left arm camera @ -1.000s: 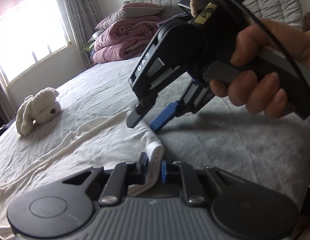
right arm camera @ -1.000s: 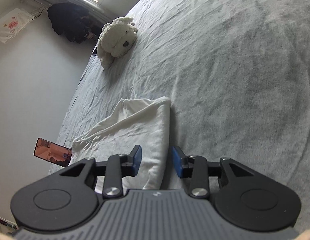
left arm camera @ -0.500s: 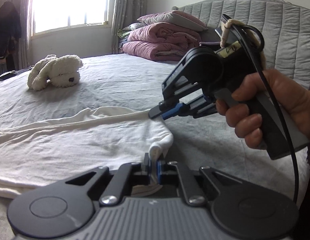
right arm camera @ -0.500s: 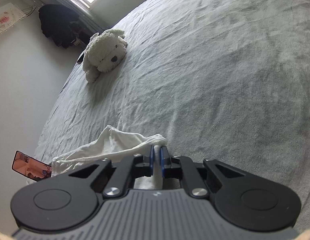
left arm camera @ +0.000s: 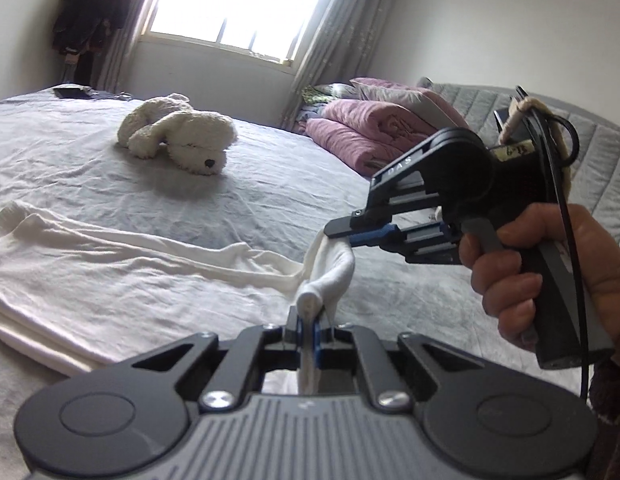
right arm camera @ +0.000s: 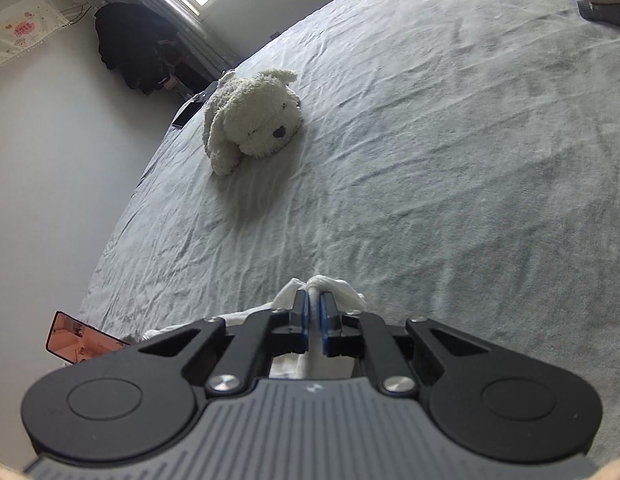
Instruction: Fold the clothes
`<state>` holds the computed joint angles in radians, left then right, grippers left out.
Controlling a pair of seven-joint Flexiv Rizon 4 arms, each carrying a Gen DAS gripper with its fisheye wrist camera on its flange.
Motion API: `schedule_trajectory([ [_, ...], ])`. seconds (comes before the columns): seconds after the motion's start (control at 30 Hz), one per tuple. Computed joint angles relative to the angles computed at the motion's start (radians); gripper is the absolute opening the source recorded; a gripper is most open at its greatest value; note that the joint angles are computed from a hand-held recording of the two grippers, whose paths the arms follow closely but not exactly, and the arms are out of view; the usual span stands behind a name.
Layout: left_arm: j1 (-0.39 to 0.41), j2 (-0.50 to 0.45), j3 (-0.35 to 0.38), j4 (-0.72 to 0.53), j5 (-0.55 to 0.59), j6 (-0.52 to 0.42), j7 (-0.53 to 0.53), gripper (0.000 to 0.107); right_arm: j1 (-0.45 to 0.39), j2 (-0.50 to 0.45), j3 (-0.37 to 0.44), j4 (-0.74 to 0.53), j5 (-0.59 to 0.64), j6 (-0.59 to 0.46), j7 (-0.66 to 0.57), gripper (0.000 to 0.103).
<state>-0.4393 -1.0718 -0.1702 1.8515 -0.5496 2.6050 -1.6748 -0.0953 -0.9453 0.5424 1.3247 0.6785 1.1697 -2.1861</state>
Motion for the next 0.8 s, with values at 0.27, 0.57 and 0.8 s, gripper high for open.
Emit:
schedule_trajectory([
  [0.27, 0.031, 0.030, -0.022, 0.082, -0.115, 0.101, -0.140, 0.005, 0.077, -0.021, 0.006, -0.043, -0.017, 0.005, 0.020, 0.009],
  [0.57, 0.043, 0.063, -0.016, 0.165, -0.244, 0.134, -0.256, 0.004, 0.169, -0.065, 0.017, -0.095, -0.064, 0.004, 0.040, 0.009],
  [0.8, 0.055, 0.091, -0.010, 0.238, -0.326, 0.149, -0.351, 0.004, 0.233, -0.099, 0.021, -0.141, -0.097, -0.016, 0.054, 0.009],
])
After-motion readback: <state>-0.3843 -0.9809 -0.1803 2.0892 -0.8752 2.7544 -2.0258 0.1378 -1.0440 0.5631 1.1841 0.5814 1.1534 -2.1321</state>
